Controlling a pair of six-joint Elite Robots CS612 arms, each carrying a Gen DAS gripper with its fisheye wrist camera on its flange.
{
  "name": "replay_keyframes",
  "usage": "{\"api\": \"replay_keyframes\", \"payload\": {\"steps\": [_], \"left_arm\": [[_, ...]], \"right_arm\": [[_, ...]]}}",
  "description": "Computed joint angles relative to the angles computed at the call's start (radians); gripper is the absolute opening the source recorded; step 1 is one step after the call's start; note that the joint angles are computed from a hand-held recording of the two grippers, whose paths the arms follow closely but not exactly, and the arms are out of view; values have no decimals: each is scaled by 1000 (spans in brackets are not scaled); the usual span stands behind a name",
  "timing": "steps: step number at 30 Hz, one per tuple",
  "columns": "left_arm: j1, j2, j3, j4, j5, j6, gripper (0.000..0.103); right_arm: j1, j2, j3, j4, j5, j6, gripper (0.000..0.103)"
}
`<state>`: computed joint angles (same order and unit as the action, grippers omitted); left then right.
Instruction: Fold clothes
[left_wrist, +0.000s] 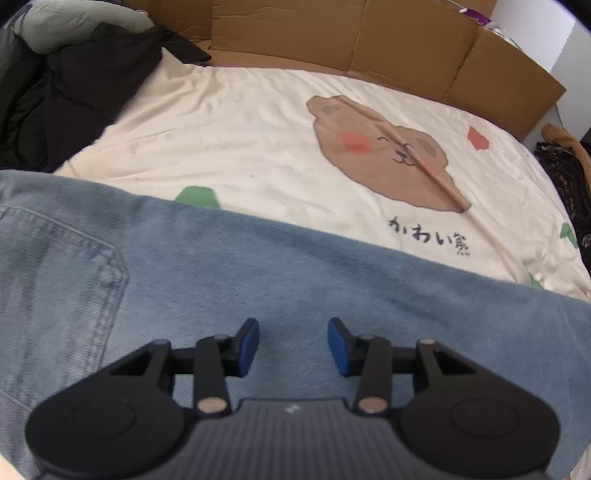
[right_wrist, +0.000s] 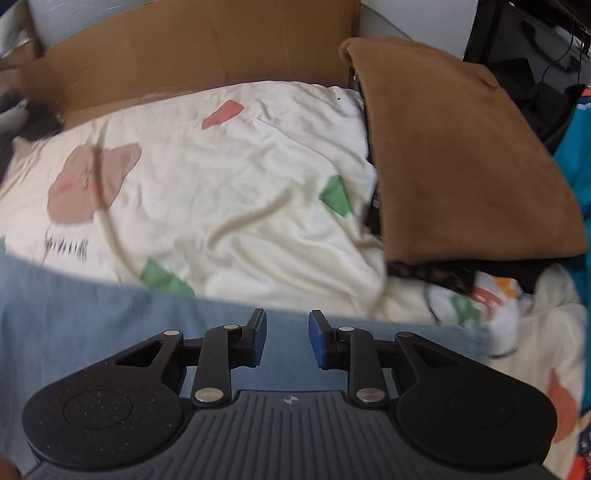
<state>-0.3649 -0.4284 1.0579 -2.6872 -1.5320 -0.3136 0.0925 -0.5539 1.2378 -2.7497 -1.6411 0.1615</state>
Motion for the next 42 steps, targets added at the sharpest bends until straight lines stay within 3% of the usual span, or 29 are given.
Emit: {"api": "replay_keyframes", "payload": {"steps": [5,10,15,19,23,30,33,36,42], "left_arm": [[2,-27,54,-40,39,-21,44],[2,-41,81,-24,58,-41,44],[0,-42,85,-16,65,-39,45],[-1,-35,76,-16,63,-40,45],[-2,-30,68,-24,66,-39,45],[3,-33,75,-20,85,-77,45],[5,-39,87,-39,131,-79,45],[5,-48,106,-69,229,-89,45],[17,-69,146,-106,365,-162,45]], "right_arm": [[2,-83,187,-65,2,-76,41],[22,-85,254,-95,7,-47,41],[41,-34,212,-123,-43,8,42],[45,5,148,-124,-109,89,51],[54,39,90,-125,-170,68,56],[44,96,-30,-72,-188,82,57],[38,99,-43,-62,-171,99,57],[33,103,-54,-60,-163,135,57],[36,129,-104,-57,-191,121,57]]}}
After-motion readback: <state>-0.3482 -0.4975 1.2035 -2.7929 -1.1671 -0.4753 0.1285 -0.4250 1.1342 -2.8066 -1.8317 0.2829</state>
